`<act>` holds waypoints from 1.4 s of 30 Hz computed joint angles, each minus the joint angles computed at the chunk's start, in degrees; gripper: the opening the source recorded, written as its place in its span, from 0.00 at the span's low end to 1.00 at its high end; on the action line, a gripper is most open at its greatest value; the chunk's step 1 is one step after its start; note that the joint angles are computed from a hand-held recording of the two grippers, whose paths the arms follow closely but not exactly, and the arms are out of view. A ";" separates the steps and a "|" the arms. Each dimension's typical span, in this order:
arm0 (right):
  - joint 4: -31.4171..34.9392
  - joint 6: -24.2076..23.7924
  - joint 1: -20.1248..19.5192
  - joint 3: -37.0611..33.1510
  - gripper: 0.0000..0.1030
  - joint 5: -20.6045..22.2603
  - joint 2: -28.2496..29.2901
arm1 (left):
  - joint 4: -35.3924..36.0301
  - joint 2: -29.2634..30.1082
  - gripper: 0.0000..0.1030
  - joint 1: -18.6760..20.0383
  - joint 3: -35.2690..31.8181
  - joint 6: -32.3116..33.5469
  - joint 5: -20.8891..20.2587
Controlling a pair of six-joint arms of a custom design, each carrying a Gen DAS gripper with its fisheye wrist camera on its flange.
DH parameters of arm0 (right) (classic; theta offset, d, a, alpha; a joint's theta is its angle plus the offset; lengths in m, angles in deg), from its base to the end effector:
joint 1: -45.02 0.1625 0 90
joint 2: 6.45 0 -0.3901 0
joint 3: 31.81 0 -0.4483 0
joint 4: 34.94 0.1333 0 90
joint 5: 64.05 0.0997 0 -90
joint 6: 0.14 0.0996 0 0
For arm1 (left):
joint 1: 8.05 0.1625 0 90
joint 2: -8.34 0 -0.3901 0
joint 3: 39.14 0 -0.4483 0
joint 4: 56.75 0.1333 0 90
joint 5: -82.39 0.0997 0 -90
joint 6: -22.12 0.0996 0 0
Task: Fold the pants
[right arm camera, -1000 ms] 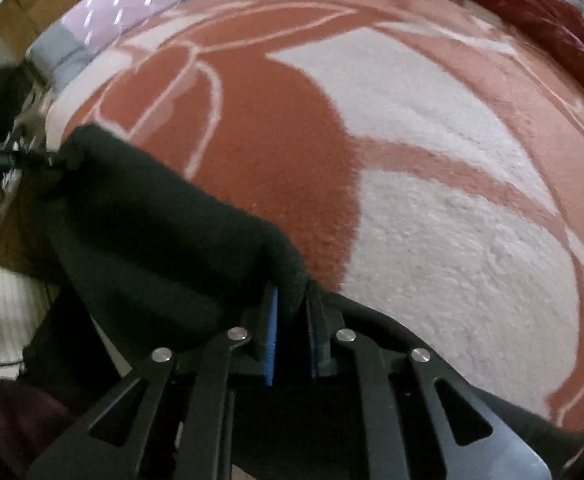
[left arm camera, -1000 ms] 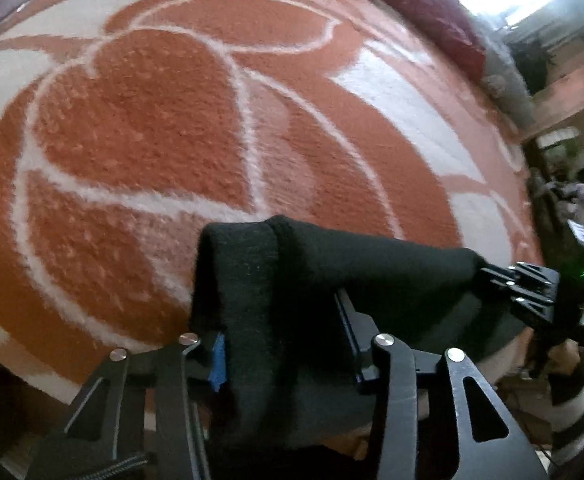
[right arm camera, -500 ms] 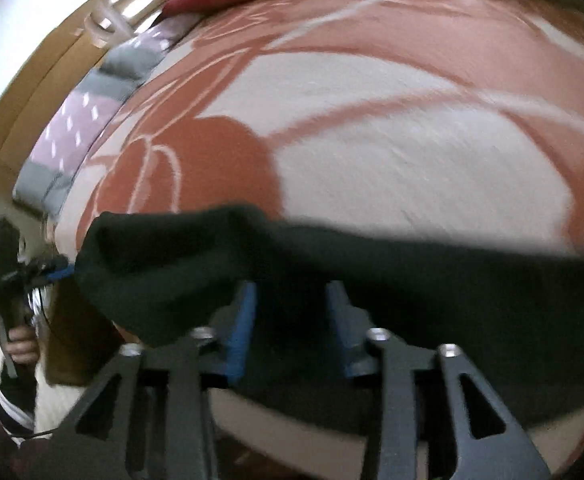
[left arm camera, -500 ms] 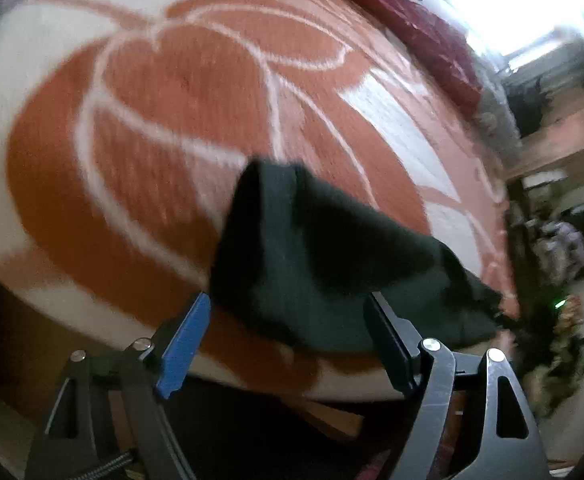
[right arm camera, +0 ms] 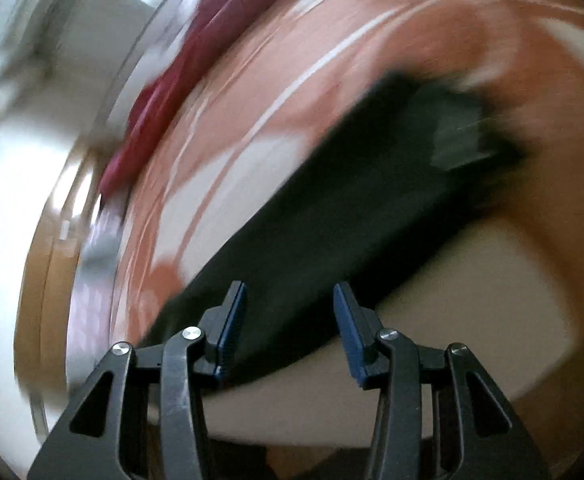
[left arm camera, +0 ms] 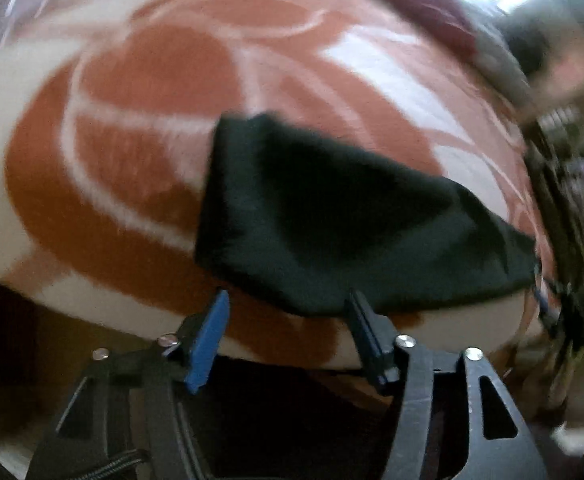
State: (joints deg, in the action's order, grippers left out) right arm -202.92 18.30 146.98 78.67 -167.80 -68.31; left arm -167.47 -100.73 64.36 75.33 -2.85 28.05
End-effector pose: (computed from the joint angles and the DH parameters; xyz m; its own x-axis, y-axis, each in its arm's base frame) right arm 0.2346 -0.5786 0.1347 -0.9815 0.1869 0.0414 0.1369 0.8365 -0.5306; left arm 0.0505 -0.4738 0.4373 -0.8673 -0.2986 -0.3982 -0.0824 0.8751 -0.4769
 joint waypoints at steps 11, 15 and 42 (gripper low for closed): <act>-11.86 5.98 -6.90 3.07 0.47 4.78 -1.75 | -2.07 34.55 0.77 -7.84 -21.35 12.56 -7.06; -15.29 7.15 -7.92 3.39 0.47 7.23 -0.44 | 3.46 52.69 0.77 -9.46 -37.67 15.76 -10.50; -18.49 3.14 -10.96 8.33 0.09 8.80 -3.23 | 19.01 87.39 0.17 -14.05 -72.29 30.90 -9.32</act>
